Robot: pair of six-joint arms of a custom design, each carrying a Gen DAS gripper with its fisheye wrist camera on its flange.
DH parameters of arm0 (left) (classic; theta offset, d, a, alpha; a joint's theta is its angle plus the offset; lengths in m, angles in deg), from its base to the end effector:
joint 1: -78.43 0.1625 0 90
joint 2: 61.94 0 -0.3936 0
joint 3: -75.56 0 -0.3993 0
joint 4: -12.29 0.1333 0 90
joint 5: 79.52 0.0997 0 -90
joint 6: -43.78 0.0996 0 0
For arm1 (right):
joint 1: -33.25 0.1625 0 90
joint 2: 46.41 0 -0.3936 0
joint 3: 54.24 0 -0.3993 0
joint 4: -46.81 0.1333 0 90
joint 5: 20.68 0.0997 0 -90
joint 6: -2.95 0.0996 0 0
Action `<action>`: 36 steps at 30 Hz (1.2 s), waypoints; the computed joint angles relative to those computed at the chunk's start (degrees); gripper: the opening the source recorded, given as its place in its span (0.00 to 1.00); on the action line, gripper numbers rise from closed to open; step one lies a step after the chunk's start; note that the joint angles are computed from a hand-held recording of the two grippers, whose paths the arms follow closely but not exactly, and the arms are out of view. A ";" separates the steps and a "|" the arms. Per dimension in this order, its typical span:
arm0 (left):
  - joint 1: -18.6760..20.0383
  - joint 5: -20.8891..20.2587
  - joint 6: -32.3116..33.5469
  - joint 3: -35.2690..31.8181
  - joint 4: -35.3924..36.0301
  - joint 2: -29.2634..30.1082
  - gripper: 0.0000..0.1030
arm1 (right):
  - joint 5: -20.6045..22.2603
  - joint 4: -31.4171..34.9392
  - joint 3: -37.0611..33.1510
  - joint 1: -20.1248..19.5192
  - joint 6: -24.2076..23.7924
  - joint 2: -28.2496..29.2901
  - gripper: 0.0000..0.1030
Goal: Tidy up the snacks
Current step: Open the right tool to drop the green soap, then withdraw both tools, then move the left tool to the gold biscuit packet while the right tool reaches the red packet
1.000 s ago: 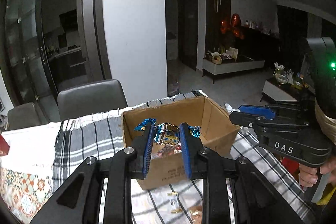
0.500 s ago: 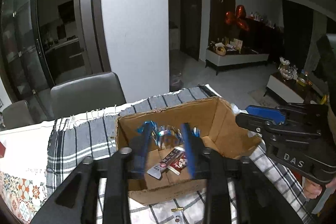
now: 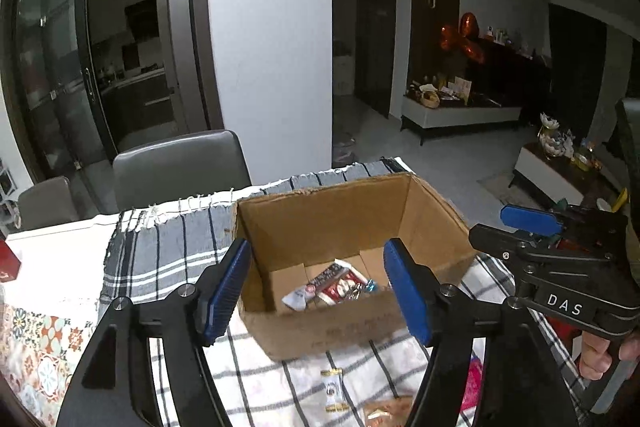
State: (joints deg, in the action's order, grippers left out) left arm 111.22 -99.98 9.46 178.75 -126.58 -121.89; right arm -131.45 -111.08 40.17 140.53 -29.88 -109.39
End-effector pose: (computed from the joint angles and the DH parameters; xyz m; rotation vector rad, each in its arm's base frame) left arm -0.3738 -0.5104 0.2048 0.3475 2.0789 -1.1201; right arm 0.2881 -0.5964 0.2893 0.9574 -2.4180 0.7828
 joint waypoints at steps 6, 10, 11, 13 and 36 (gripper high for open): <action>-3.40 1.02 -7.50 2.55 8.42 -1.72 0.70 | 0.35 1.10 4.41 -0.71 1.51 -4.16 0.46; -4.71 -0.14 -13.04 3.35 14.07 -2.76 0.70 | 0.47 2.43 6.36 -1.36 2.44 -6.03 0.47; -5.02 -0.37 -14.42 3.49 15.55 -2.98 0.70 | 0.40 2.44 6.94 -1.42 2.69 -6.43 0.47; -5.52 -0.82 -15.52 3.77 16.69 -3.29 0.70 | 0.26 2.84 7.92 -1.57 3.07 -7.28 0.47; -5.74 -14.55 -20.88 7.31 19.66 -1.25 0.70 | -3.16 9.30 15.88 -6.24 8.02 -12.68 0.47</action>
